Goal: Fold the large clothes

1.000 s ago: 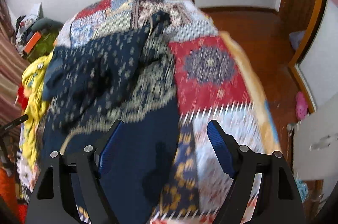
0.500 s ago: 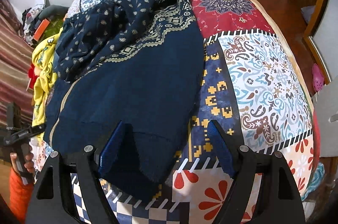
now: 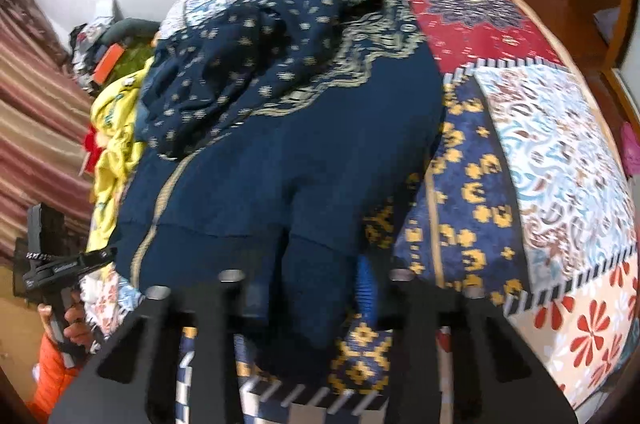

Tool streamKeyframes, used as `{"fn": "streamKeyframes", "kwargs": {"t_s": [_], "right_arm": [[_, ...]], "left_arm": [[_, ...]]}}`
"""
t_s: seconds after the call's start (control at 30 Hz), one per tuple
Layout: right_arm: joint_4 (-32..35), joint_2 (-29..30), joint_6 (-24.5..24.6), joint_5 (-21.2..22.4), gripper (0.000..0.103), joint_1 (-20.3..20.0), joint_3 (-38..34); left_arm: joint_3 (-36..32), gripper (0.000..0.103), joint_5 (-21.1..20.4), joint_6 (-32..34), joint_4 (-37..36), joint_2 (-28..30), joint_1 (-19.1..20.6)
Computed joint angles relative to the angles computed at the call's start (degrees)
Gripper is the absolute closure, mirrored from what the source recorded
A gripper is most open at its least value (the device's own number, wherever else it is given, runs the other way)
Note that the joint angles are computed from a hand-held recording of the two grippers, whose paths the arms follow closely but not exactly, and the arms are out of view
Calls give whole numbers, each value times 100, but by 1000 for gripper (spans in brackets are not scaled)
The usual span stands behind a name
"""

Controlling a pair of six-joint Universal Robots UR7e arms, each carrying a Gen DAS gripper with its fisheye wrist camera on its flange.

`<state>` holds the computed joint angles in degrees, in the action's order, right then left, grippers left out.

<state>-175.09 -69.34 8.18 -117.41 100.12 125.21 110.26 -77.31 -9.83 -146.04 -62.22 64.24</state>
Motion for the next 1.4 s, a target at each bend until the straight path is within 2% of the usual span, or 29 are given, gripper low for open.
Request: {"fn": "streamKeyframes", "kwargs": {"t_s": [0.07, 0.2, 0.33, 0.5, 0.63, 0.8, 0.9, 0.93, 1.07, 1.23, 1.33, 1.4], "right_arm": [[47, 22, -89, -13, 87, 44, -72], [62, 65, -396, -90, 88, 184, -274], [-95, 74, -784, -26, 89, 331, -578], [-271, 252, -1334, -70, 89, 427, -1254], [-294, 633, -1704, -150, 89, 404, -2076], [169, 1025, -1599, 179, 89, 135, -3042], [615, 1220, -1244, 756, 89, -230, -3559], [713, 1283, -1174, 799, 89, -313, -3675], [1245, 1632, -1042, 691, 89, -612, -4194], [1557, 1941, -1151, 272, 88, -755, -4480], [1922, 1795, -1164, 580, 84, -840, -4511], [2029, 1687, -1141, 554, 78, -829, -4526]], "left_arm": [[-37, 95, 93, 97, -128, -23, -132], [-213, 95, 176, 352, -407, -124, -289], [-612, 95, 93, 541, -661, -121, -374], [-1464, 95, 99, 883, -816, 308, -415], [-2376, 95, 119, 1123, -801, 867, -399], [-3713, 95, 329, 1168, -607, 1816, -266], [-4483, 95, 548, 1094, -439, 2393, -122], [-4703, 95, 596, 1111, -351, 2565, -67], [-5704, 95, 1006, 1060, 375, 3334, 130], [-6474, 92, 1481, 1141, 1060, 3990, 255], [-6610, 92, 1745, 1328, 1304, 4114, 213], [-6602, 92, 1967, 1546, 1477, 4075, 117]]}}
